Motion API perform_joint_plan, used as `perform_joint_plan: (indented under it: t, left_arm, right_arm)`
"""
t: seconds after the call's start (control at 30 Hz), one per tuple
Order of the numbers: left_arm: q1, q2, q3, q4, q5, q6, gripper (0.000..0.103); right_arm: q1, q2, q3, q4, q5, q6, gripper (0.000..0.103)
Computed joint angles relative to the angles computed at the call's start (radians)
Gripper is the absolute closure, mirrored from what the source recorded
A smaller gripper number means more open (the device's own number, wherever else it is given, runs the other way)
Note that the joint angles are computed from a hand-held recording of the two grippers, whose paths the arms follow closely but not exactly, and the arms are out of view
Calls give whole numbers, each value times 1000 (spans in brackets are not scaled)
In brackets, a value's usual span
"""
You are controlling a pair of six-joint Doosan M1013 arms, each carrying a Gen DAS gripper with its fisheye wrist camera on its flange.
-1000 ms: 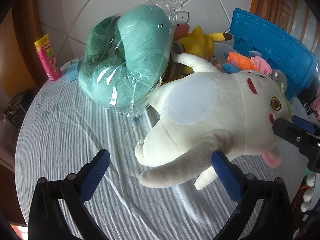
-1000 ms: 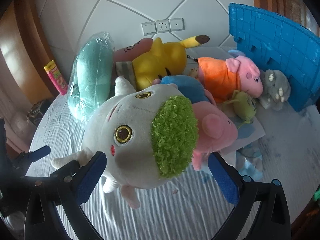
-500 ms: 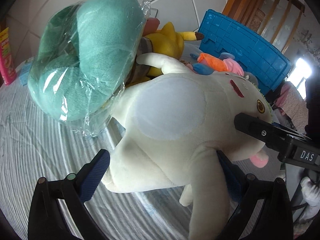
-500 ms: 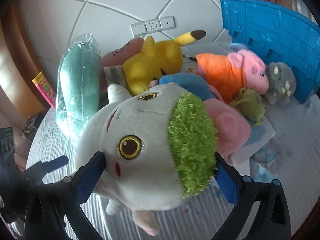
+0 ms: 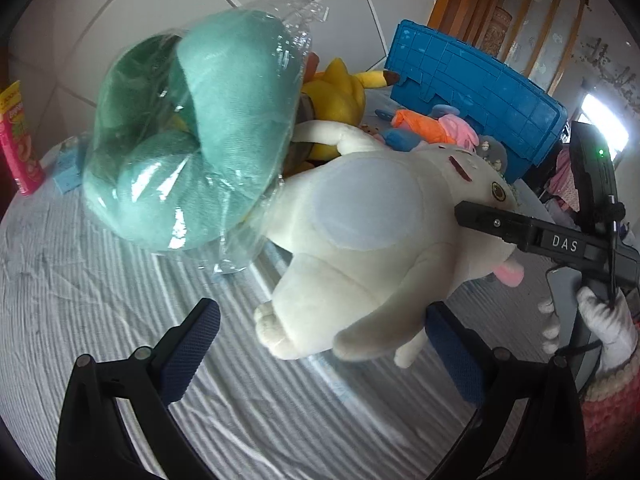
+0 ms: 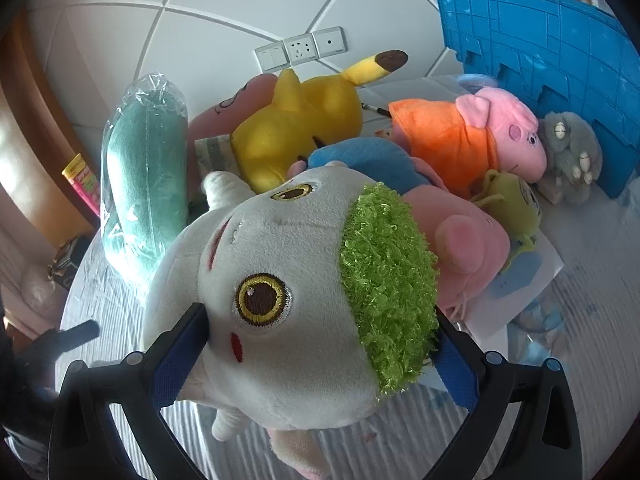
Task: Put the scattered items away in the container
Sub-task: 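Grasp the white plush's head with the right gripper while the left gripper grasps its body, then lift the white plush off the pile with both grippers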
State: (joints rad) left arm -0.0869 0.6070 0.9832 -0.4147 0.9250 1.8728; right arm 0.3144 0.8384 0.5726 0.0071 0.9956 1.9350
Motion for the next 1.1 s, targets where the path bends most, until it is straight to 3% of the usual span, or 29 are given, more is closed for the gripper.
perform_joint_plan:
  t: [0.23,0.37,0.47,0.57,0.63,0.77,0.8,0.93,1.0,1.1]
  left_arm:
    - [14,-9,44,246,-8,-149,0]
    - [8,36,3,188,18,-107,0]
    - [-13,57,-18,221,23,-93,0]
    - [-15,45,5,211,16,-58,0]
    - [-14,9,59,192,-34,-3,0]
    - [-45,34,48,273,-26,-33,0]
    - [-54,45,40,314,-44,-85,2]
    - [-60,61,2,309,-59,-170,56]
    - [-67,54,5,349,-79,-203,57]
    - [-68,70,-19,376,-50,-200,57]
  right_arm:
    - [-7,0,9,0,-19,47,0]
    - [-5,-2,12,-12,-17,53,0]
    - [-7,-5,22,-11,-20,47,0]
    - [-16,-20,64,20,-64,45,0]
    - [-22,-27,84,50,-88,35,0]
    - [-22,-25,78,61,-86,21,0]
    - [-22,-25,77,63,-88,12,0]
    - [-22,-23,79,53,-95,-5,0]
    - [-25,-23,86,62,-113,-7,0]
    - [-37,-23,102,125,-146,-32,0]
